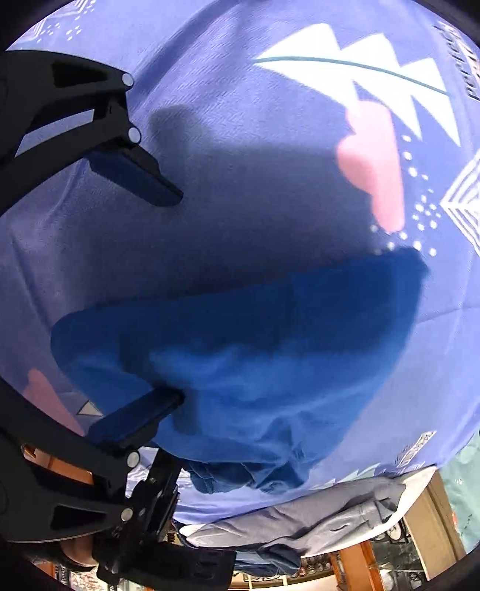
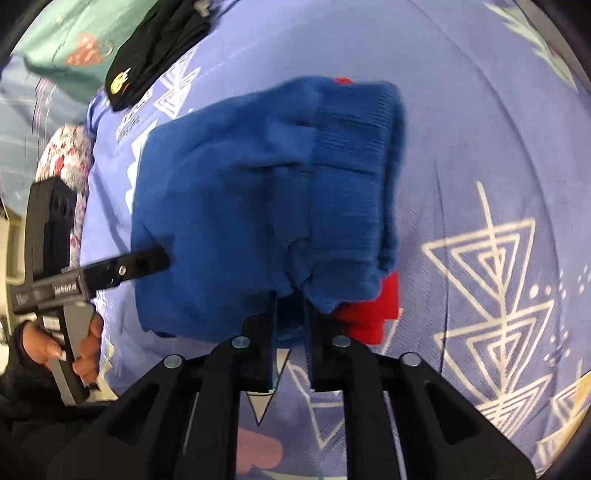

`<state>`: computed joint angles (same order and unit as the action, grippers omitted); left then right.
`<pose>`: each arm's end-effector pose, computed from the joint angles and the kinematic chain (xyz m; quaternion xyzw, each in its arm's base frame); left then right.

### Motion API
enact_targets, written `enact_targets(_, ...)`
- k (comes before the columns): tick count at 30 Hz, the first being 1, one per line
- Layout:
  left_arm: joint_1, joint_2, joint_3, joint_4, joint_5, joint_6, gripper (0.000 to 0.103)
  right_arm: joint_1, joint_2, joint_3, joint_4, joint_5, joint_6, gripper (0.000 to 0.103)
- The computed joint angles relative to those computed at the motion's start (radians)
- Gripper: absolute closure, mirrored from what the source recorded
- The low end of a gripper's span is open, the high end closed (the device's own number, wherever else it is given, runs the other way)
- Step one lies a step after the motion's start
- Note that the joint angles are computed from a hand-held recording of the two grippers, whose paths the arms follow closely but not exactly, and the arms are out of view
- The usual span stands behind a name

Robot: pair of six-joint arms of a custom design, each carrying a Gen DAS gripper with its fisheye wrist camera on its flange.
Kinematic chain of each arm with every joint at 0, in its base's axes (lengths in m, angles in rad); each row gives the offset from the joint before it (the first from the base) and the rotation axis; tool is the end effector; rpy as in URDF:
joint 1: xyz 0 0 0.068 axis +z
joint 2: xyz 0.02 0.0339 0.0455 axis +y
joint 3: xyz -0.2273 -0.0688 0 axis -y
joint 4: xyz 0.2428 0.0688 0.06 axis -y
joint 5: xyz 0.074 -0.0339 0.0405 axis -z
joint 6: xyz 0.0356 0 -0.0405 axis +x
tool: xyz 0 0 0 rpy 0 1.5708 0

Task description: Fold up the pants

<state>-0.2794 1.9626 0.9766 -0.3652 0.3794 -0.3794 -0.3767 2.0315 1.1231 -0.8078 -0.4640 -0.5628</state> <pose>0.2984 -0.0993 0.0497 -0.0282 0.9760 -0.2122 0.0412 0.2870 -0.0964 0.0578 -0.0736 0.9680 0.2365 0.0408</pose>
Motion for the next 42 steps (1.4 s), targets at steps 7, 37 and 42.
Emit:
enact_targets(7,0.112,-0.028,0.008,-0.035,0.192,-0.026,0.003,-0.138,-0.012,0.150,-0.101,-0.132,0.017,0.014)
enact_targets(37,0.115,-0.207,0.120,-0.136,0.174,0.056,0.059,0.072,-0.064,0.278,-0.171,-0.326,0.053,0.069)
enact_targets(42,0.284,-0.189,0.414,-0.281,0.112,0.200,0.058,0.250,0.000,0.564,-0.112,-0.395,0.199,0.069)
